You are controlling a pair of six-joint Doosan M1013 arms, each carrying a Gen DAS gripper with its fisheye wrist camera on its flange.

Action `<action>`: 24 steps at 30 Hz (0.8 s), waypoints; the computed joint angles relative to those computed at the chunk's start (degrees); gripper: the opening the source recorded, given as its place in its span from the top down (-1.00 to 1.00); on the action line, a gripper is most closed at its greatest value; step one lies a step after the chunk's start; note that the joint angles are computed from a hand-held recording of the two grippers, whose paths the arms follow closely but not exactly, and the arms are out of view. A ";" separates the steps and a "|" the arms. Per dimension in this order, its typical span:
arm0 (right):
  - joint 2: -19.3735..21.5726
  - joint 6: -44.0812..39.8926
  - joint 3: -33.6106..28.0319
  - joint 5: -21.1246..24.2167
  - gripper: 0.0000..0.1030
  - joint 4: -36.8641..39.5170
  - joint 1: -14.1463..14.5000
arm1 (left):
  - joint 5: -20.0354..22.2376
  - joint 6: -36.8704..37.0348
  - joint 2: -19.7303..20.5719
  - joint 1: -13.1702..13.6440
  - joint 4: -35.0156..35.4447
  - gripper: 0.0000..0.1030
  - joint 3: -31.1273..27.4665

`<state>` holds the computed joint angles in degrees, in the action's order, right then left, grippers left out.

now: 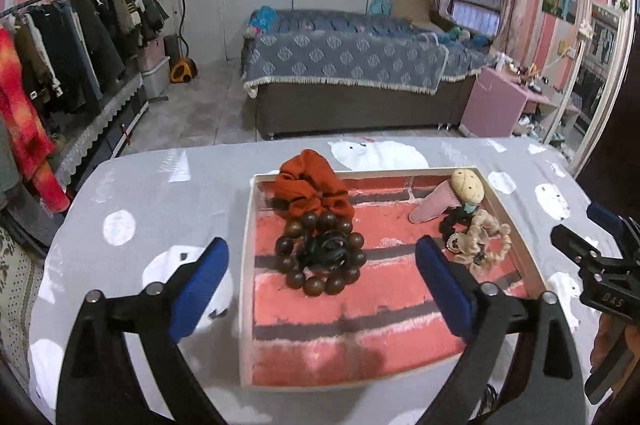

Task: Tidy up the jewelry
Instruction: 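Open both tools to drop the clip and scrunchie into the tray, then grasp the white-strap watch with the left tool while the right tool grasps the black cord bracelet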

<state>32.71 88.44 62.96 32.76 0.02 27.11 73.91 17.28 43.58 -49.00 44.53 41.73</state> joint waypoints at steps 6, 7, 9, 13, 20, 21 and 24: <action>-4.19 2.80 6.25 -4.08 -0.91 -2.46 0.51 | -1.10 -4.38 -3.46 -1.83 2.33 -0.85 5.91; -5.10 1.97 7.71 -4.83 -0.91 -0.71 0.37 | -1.03 -4.61 -4.11 -2.32 2.97 -0.86 7.11; -6.62 -1.93 10.33 -6.11 -0.91 4.64 0.00 | -0.07 -5.30 -4.77 -3.09 4.32 -0.86 8.44; -8.99 -2.27 14.66 -8.48 -0.91 5.45 0.29 | 1.67 -8.02 -6.46 -4.96 6.13 -0.86 11.98; -11.46 4.03 20.61 -10.68 -0.91 -1.45 1.78 | 4.78 -14.54 -8.10 -7.20 5.16 -0.86 16.97; -11.54 4.58 21.23 -10.68 -0.91 -1.31 1.87 | 5.52 -15.04 -8.15 -7.51 5.17 -0.86 17.45; -11.58 6.69 22.65 -10.35 -0.91 -2.42 2.08 | 6.29 -17.43 -8.48 -8.23 4.93 -0.86 19.12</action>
<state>21.13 95.13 85.61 22.41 -2.40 29.18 80.20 -0.16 35.10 -57.23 49.45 60.85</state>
